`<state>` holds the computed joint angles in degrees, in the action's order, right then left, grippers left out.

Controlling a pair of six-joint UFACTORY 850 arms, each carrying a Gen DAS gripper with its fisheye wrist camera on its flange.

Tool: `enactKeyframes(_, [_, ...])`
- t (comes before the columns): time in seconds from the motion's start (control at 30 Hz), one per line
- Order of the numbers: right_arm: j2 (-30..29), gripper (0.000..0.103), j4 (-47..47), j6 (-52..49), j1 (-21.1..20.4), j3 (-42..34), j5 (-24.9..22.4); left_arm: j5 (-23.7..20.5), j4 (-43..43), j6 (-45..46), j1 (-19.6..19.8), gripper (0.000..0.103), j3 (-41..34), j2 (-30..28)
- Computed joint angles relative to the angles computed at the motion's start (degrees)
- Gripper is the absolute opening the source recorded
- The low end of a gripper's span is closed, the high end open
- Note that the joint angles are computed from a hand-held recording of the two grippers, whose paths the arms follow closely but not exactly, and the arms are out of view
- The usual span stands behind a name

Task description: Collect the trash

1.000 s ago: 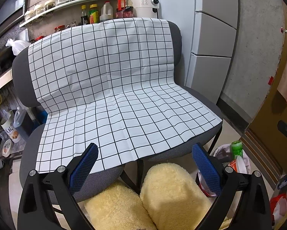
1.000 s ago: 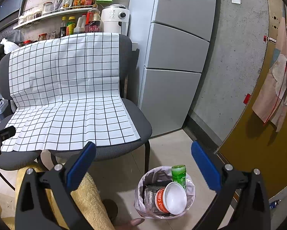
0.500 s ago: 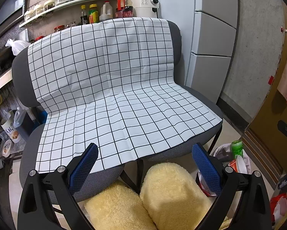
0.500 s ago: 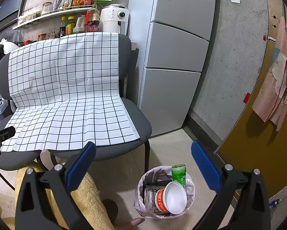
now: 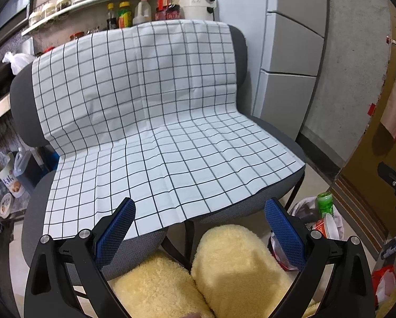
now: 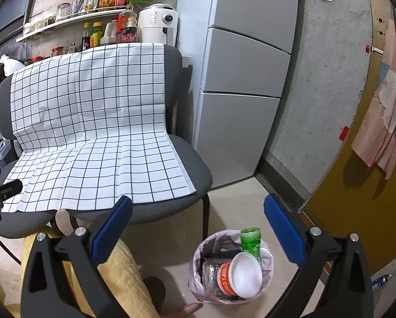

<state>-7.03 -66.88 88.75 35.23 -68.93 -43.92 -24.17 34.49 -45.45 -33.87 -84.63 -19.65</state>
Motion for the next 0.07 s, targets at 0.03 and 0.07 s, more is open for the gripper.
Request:
enactKeyframes(0.03, [-0.78,0.097,0.24,-0.57,-0.32,-0.67,0.96,-0.31,-0.57,0.21,0.43,0.097,-0.46,-0.55])
enactKeyframes(0.07, [-2.04,0.097,0.66,-1.35,-0.85,-1.69,2.26,-0.52,-1.36,0.52,0.91,0.097,-0.86,-1.04])
